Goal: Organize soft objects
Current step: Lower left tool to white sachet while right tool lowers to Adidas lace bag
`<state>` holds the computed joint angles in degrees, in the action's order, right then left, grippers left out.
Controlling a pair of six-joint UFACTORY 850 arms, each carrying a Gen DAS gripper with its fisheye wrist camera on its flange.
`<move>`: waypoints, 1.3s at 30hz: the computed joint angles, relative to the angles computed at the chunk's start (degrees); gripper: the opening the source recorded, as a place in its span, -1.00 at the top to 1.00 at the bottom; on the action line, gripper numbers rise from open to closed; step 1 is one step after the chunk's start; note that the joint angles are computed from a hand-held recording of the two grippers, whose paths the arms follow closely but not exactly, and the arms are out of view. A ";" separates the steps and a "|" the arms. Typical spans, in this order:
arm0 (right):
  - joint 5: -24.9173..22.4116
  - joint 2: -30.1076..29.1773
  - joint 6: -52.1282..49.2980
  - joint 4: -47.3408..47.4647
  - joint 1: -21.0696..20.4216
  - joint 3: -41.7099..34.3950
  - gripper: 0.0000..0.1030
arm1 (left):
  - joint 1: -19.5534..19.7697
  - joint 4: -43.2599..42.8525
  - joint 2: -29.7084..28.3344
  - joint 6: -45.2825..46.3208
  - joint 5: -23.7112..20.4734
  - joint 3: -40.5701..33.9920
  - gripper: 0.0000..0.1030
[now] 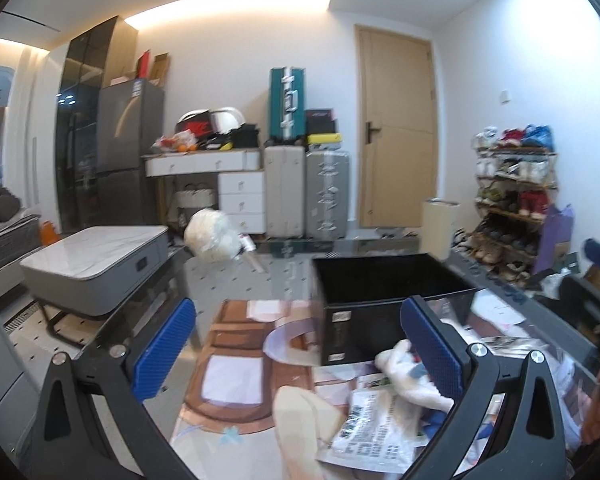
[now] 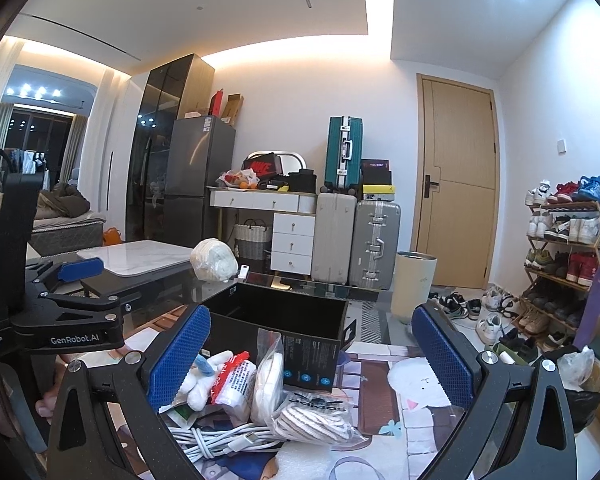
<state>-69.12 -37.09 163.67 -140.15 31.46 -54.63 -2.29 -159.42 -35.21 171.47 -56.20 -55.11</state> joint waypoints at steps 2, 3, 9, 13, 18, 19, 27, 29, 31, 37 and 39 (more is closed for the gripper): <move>-0.20 0.01 0.36 1.61 -0.03 -0.04 -0.99 | 0.01 -0.81 -0.19 -0.33 0.88 -0.39 -1.00; -0.08 0.05 0.68 1.84 -0.12 -0.01 -0.99 | 0.66 1.26 -0.26 -2.23 -0.16 -0.29 -1.00; 2.61 0.11 2.20 3.49 -1.42 -0.69 -0.99 | 0.74 3.15 -0.34 -2.23 -0.67 -0.29 -1.00; 1.75 0.88 5.22 2.78 -1.90 0.03 -0.99 | 0.51 6.08 0.75 -2.60 1.77 -0.41 -1.00; 7.35 4.60 4.03 1.10 -2.86 -0.19 -0.99 | 0.63 9.63 4.53 -7.19 8.08 -1.30 -1.00; 9.92 5.30 4.15 0.94 -3.03 -0.54 -0.99 | 0.89 11.82 4.95 -9.04 9.95 -1.89 -1.00; 34.96 9.87 -2.34 6.40 -5.97 -4.69 -0.99 | 0.97 40.78 3.16 -32.04 25.82 -9.68 -1.00; 42.07 9.18 -4.99 8.85 -6.99 -6.34 -0.99 | 0.59 44.06 2.88 -33.66 27.57 -9.98 -0.98; 47.06 8.17 -6.37 10.08 -7.77 -7.32 -0.99 | 0.05 45.94 2.99 -34.17 29.54 -9.81 -0.96; 54.91 4.16 -15.40 16.44 -8.96 -9.14 -0.99 | -1.41 58.01 1.26 -42.18 34.15 -11.01 -0.80; 57.00 3.12 -15.70 16.89 -9.51 -9.32 -0.98 | -1.75 60.19 0.78 -43.65 35.23 -11.40 -0.70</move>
